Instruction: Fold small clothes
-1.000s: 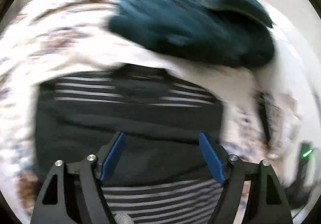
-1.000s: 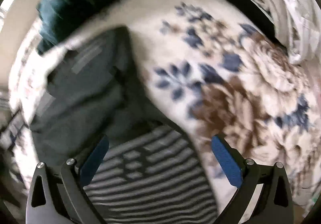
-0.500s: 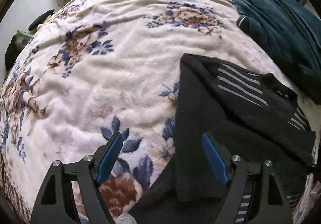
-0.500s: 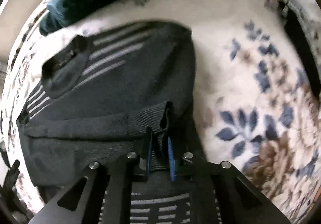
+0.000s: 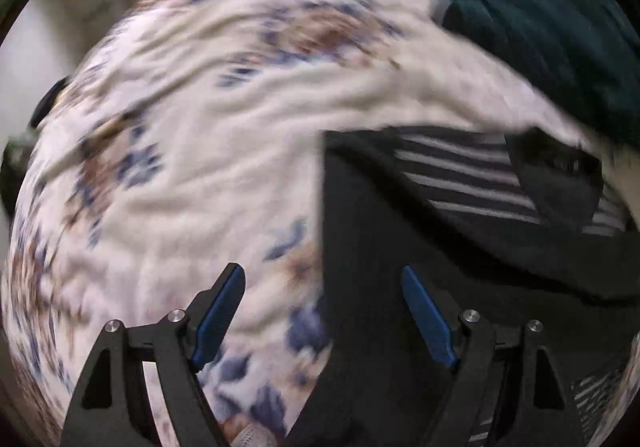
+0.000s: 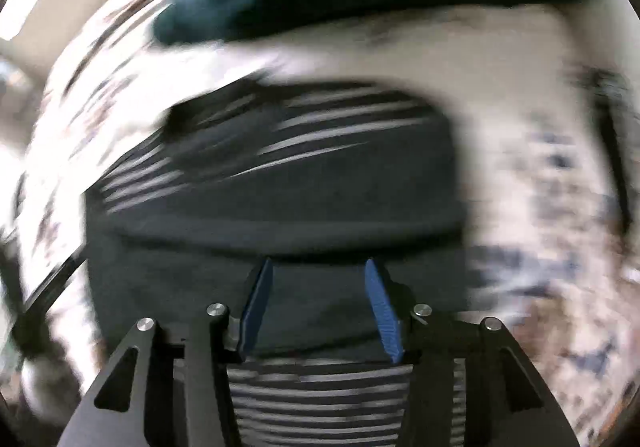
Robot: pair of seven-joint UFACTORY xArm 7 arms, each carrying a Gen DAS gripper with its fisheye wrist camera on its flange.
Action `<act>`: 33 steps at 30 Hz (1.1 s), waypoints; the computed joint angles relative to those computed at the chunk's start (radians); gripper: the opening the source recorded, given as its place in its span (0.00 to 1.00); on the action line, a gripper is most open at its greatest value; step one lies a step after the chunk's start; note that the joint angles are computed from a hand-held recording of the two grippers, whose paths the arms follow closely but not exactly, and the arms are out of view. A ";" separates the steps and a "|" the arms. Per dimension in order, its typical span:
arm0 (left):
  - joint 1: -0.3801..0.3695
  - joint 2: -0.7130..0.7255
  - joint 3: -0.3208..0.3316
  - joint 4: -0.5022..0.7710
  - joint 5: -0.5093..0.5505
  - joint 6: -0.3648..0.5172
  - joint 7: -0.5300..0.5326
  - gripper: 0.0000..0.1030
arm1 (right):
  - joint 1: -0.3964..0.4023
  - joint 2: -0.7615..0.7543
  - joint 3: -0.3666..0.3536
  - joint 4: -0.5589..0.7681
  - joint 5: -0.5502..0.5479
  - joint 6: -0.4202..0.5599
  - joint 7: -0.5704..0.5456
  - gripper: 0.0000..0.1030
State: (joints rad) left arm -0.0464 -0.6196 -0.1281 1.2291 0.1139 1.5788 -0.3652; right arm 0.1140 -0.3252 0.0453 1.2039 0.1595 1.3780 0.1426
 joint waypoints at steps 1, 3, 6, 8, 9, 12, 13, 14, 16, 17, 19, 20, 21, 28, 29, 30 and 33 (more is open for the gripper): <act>-0.009 0.048 -0.004 0.008 0.004 0.004 0.028 0.77 | 0.020 0.035 0.005 0.003 0.042 0.007 -0.015 0.49; -0.023 0.131 -0.015 0.020 0.032 0.007 0.075 0.77 | 0.051 0.126 0.032 0.012 0.069 0.007 -0.026 0.49; -0.030 0.206 -0.011 0.046 0.055 -0.033 0.088 0.79 | 0.075 0.228 0.062 0.028 0.029 -0.048 0.015 0.49; -0.029 0.259 -0.009 0.085 0.081 -0.065 0.082 0.79 | 0.083 0.257 0.069 0.043 -0.021 -0.127 0.055 0.49; -0.030 0.274 -0.006 0.098 0.084 -0.072 0.080 0.79 | 0.085 0.269 0.070 0.054 -0.042 -0.164 0.079 0.49; -0.031 0.314 0.007 0.131 0.095 -0.081 0.075 0.79 | 0.090 0.314 0.069 0.096 -0.118 -0.208 0.129 0.49; -0.030 0.318 0.010 0.137 0.105 -0.076 0.075 0.79 | 0.090 0.327 0.065 0.113 -0.132 -0.200 0.135 0.49; -0.029 0.316 0.016 0.142 0.103 -0.067 0.075 0.79 | 0.086 0.332 0.059 0.126 -0.129 -0.196 0.139 0.49; -0.023 0.266 0.034 0.129 0.086 -0.073 0.071 0.79 | 0.065 0.310 0.037 0.140 -0.086 -0.184 0.132 0.49; -0.018 0.232 0.041 0.123 0.078 -0.069 0.069 0.79 | 0.049 0.277 0.022 0.133 -0.059 -0.177 0.122 0.49; -0.007 0.153 0.059 0.098 0.044 -0.069 0.064 0.79 | 0.012 0.189 -0.010 0.101 -0.017 -0.165 0.108 0.49; 0.000 0.099 0.064 0.079 0.029 -0.062 0.056 0.79 | -0.015 0.118 -0.034 0.070 -0.006 -0.155 0.107 0.49; 0.006 0.066 0.061 0.071 0.020 -0.049 0.050 0.79 | -0.035 0.084 -0.044 0.064 -0.016 -0.142 0.117 0.51; 0.030 -0.117 -0.014 -0.066 0.044 0.018 0.006 0.79 | -0.179 -0.064 -0.145 -0.060 -0.026 -0.006 0.134 0.61; 0.032 -0.130 -0.014 -0.094 0.050 0.026 0.005 0.79 | -0.187 -0.070 -0.146 -0.086 -0.021 -0.015 0.129 0.61; 0.034 -0.143 -0.014 -0.121 0.051 0.025 0.000 0.79 | -0.192 -0.071 -0.139 -0.118 -0.014 -0.036 0.138 0.61; 0.034 -0.164 -0.006 -0.178 0.048 0.027 -0.003 0.81 | -0.202 -0.070 -0.132 -0.176 -0.008 -0.072 0.135 0.17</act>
State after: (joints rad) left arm -0.0129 -0.7837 -0.1343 1.0511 0.1620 1.6055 -0.3679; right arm -0.0876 -0.3952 -0.0863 1.0282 0.1516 1.3063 0.2775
